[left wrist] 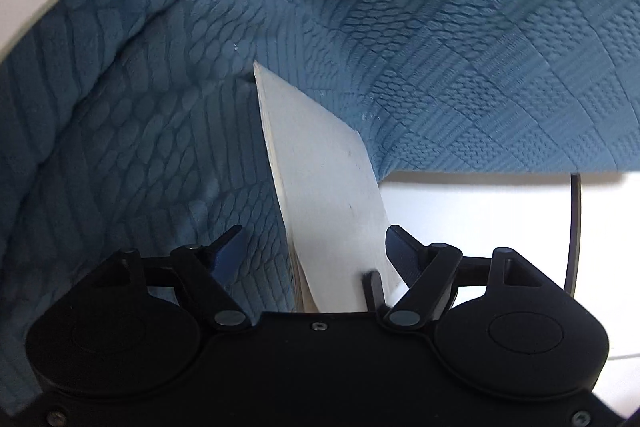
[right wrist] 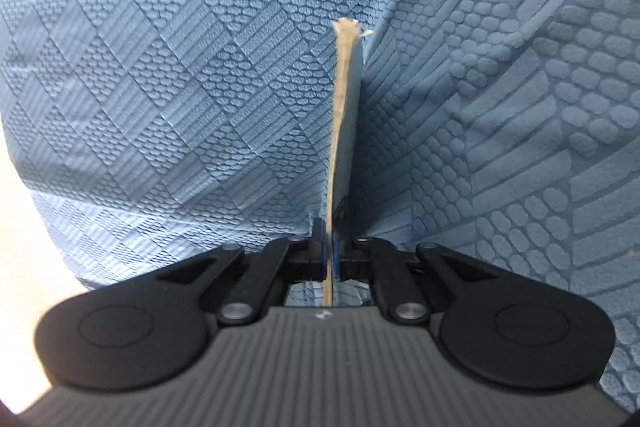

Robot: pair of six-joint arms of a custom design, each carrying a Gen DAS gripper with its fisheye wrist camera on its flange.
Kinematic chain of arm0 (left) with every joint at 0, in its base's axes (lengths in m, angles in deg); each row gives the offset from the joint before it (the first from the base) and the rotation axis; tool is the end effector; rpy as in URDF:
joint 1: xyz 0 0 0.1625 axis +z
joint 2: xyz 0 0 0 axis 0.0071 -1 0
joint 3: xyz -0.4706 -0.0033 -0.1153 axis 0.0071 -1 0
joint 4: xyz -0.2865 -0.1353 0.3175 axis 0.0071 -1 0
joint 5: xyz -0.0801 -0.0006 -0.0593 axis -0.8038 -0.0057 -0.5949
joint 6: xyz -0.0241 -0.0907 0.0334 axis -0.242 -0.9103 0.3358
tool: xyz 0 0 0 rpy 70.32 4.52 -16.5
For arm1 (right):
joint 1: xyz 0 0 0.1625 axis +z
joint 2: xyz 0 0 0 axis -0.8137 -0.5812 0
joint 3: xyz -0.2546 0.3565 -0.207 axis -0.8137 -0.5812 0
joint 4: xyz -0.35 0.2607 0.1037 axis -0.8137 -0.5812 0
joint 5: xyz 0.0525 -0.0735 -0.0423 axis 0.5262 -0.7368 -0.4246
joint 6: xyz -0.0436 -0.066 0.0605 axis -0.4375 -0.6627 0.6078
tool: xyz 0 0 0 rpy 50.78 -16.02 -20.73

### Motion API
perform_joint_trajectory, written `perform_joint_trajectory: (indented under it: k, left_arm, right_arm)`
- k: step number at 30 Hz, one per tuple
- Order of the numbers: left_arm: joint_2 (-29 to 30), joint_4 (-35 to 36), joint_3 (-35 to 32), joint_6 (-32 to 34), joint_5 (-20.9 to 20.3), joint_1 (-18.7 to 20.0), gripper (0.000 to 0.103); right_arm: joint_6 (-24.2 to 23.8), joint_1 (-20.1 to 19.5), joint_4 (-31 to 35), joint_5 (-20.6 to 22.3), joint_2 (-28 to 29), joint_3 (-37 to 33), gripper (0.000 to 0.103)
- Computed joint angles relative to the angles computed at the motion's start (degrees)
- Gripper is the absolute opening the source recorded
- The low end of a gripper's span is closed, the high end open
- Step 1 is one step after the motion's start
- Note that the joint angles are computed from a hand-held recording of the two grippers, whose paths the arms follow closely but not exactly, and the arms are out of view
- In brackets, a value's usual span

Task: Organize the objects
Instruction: 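Lift the white envelope up off the seat with both grippers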

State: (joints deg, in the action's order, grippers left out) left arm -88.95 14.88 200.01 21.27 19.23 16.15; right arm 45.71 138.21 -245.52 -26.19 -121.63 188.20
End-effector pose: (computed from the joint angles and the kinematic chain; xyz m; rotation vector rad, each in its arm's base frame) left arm -0.1742 -0.2657 0.1527 1.0328 -2.3888 1.0815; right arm 0.1324 -0.3523 0.2601 0.2348 2.6957 -0.5670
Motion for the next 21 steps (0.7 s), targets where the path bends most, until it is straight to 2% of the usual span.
perform_joint_trajectory:
  k: [5,9,14,19,21]
  left_arm:
    - [-0.01,-2.0,-1.91,6.02,1.24,4.9,0.071]
    - [-0.75,-3.36,-3.14,11.14,2.0,8.41,0.069]
    - [-0.52,-3.67,-5.13,16.91,5.45,13.1,0.055]
    - [0.81,-0.44,-7.23,18.68,7.09,15.3,0.025]
    - [1.08,0.87,-7.94,20.08,7.77,15.66,0.025]
  right_arm:
    - [0.99,-1.6,1.47,1.37,-1.45,-0.18,0.006]
    - [1.21,-3.22,1.15,4.53,-2.48,-0.12,0.006]
    - [1.66,-4.58,3.48,5.62,-3.1,-0.5,0.006]
    - [1.68,-5.33,4.62,4.7,-3.87,-0.85,0.006]
    - [0.88,-4.18,4.11,2.81,-4.0,-1.07,0.006]
